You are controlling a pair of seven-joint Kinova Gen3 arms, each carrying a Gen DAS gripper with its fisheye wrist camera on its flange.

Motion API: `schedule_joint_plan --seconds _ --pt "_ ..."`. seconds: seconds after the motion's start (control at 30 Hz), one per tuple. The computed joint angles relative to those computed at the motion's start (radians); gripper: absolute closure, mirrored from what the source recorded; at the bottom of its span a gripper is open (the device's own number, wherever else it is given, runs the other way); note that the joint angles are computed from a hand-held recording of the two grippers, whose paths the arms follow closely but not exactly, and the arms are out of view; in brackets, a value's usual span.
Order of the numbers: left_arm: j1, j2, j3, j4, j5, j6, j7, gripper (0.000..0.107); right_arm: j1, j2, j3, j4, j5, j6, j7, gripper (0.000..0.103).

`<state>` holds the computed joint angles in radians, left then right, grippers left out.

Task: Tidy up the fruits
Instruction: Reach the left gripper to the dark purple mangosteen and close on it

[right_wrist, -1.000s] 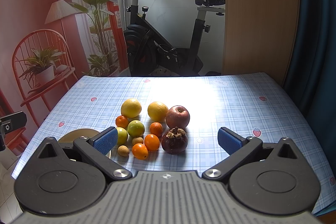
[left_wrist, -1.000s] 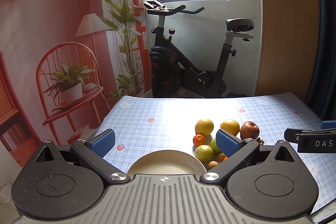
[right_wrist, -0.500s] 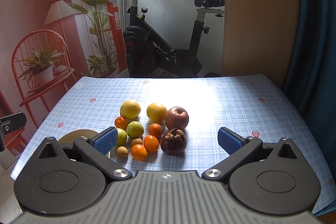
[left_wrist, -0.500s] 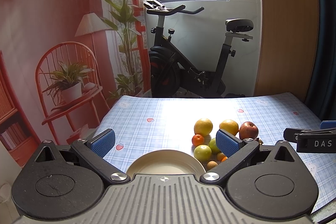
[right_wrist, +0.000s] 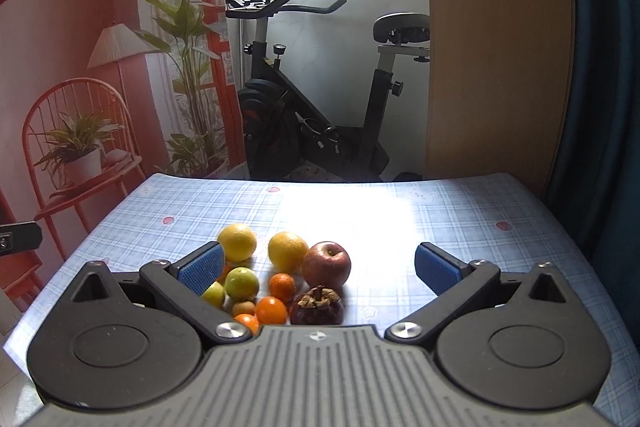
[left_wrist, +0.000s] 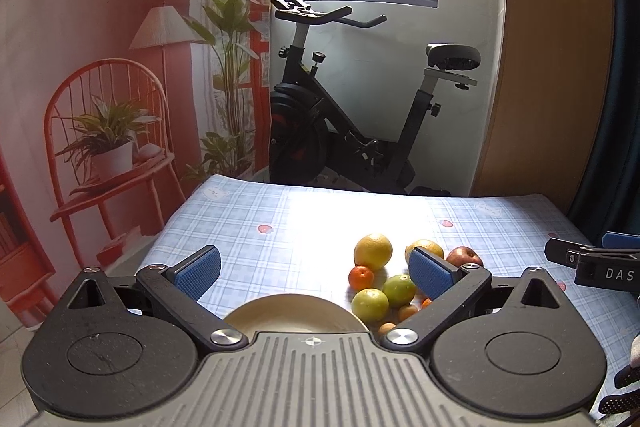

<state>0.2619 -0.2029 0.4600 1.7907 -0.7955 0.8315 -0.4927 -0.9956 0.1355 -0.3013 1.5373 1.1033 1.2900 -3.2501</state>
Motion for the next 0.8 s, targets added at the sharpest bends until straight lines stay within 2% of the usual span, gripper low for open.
schedule_joint_plan --seconds 0.07,0.2,0.3,0.37,0.43,0.5,0.53,0.67,0.73,0.8 --pt "-0.008 0.02 0.003 0.008 -0.026 -0.019 0.023 0.008 0.018 -0.003 0.012 0.04 0.015 -0.039 -0.042 0.0" --pt "-0.009 0.046 -0.027 0.045 -0.078 -0.112 0.081 0.009 0.047 0.002 0.022 0.128 0.075 -0.107 -0.149 0.0" --pt "-0.009 0.071 -0.049 0.07 -0.124 -0.19 0.139 0.01 0.066 0.018 0.027 0.168 0.095 -0.148 -0.14 0.0" --pt "0.006 0.099 -0.064 0.066 -0.137 -0.207 0.14 0.011 0.093 0.02 0.025 0.192 0.09 -0.204 -0.104 0.0" --pt "0.017 0.125 -0.089 0.054 -0.103 -0.24 0.077 0.017 0.103 0.009 0.051 0.224 0.079 -0.281 -0.106 0.0" --pt "0.059 0.143 -0.157 0.054 -0.046 -0.315 0.004 0.019 0.124 -0.002 0.067 0.27 0.101 -0.353 -0.169 0.0" --pt "0.066 0.154 -0.167 0.051 -0.034 -0.332 -0.013 0.021 0.13 -0.008 0.083 0.292 0.11 -0.393 -0.199 0.0" --pt "0.097 0.215 -0.181 0.01 -0.043 -0.324 -0.029 0.021 0.273 -0.022 0.027 0.332 0.072 -0.545 -0.178 0.002" --pt "0.111 0.237 -0.207 -0.013 0.026 -0.338 -0.104 0.021 0.273 -0.019 0.048 0.327 0.034 -0.556 -0.121 0.003" --pt "0.102 0.252 -0.211 -0.038 0.098 -0.341 -0.185 0.021 0.236 -0.023 0.074 0.329 0.044 -0.519 -0.128 0.003"
